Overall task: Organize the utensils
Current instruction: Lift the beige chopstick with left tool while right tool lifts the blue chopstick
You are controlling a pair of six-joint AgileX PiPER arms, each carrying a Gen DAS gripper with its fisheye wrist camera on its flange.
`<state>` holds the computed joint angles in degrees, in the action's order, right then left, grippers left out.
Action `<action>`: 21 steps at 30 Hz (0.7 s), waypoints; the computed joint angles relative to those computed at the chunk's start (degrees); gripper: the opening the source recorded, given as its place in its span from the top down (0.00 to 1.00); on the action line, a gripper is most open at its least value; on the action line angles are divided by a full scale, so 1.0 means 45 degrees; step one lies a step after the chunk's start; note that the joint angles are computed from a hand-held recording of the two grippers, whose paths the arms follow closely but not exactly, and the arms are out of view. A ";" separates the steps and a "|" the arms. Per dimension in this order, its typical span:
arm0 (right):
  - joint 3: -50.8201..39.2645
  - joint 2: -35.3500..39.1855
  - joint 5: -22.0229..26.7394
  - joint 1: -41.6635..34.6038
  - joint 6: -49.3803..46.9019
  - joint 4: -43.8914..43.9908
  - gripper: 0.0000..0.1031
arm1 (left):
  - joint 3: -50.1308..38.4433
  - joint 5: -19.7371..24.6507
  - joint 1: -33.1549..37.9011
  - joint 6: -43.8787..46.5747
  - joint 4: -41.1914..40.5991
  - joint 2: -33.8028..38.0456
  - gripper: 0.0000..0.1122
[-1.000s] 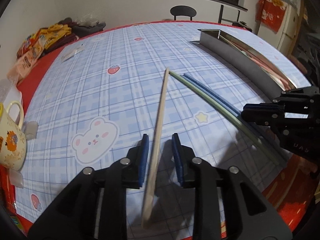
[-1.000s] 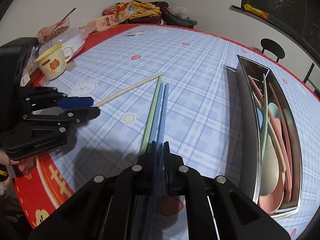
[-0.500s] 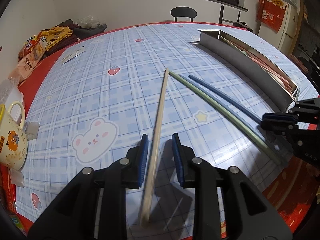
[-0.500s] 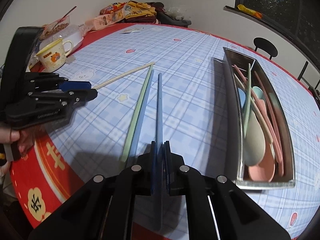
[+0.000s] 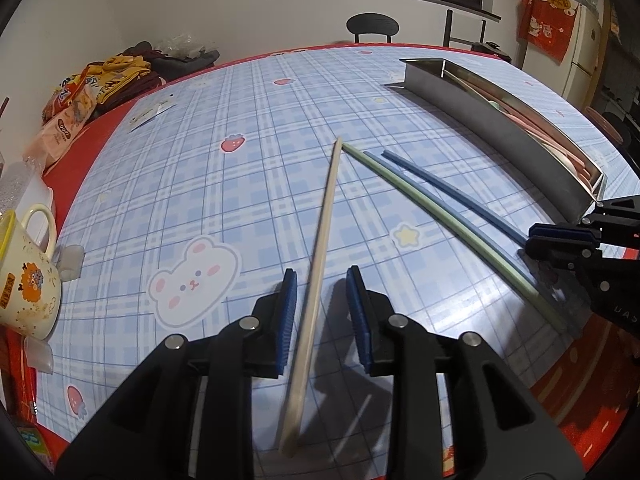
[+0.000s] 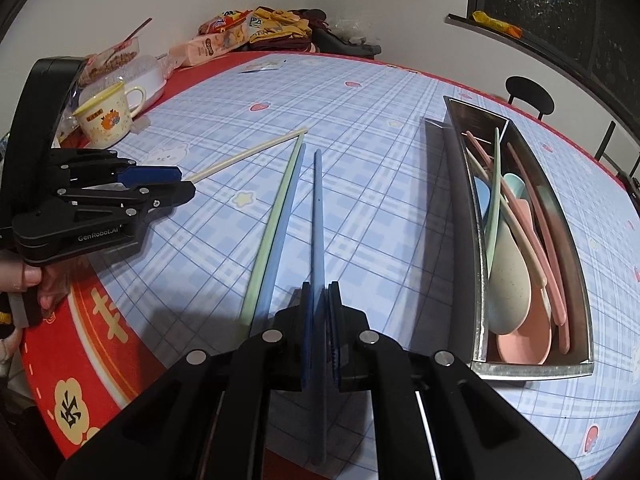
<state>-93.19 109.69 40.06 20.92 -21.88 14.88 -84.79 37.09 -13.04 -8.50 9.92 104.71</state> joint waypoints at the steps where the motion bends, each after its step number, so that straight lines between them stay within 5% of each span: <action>1: 0.0046 -0.0028 -0.0066 0.0055 0.0070 -0.0148 0.92 | 0.0016 -0.0007 -0.0053 -0.0097 0.0155 -0.0002 0.74; 5: 0.0165 -0.0092 -0.0270 0.0238 0.0299 -0.0631 0.92 | 0.0153 -0.0114 -0.0435 -0.0225 0.0875 -0.0036 0.88; 9: 0.0230 -0.0128 -0.0332 0.0270 0.0309 -0.0719 0.92 | 0.0216 -0.0142 -0.0647 -0.0520 0.1428 -0.0023 0.90; 14: 0.0513 -0.0288 -0.0653 0.0489 0.0565 -0.1276 0.93 | 0.0311 -0.0356 -0.0012 0.0571 -0.0290 -0.0167 0.91; 21: 0.1307 -0.0852 -0.1443 0.0042 -0.0657 0.0325 0.94 | 0.1388 -0.1596 0.1273 0.3583 -0.4563 -0.0948 0.91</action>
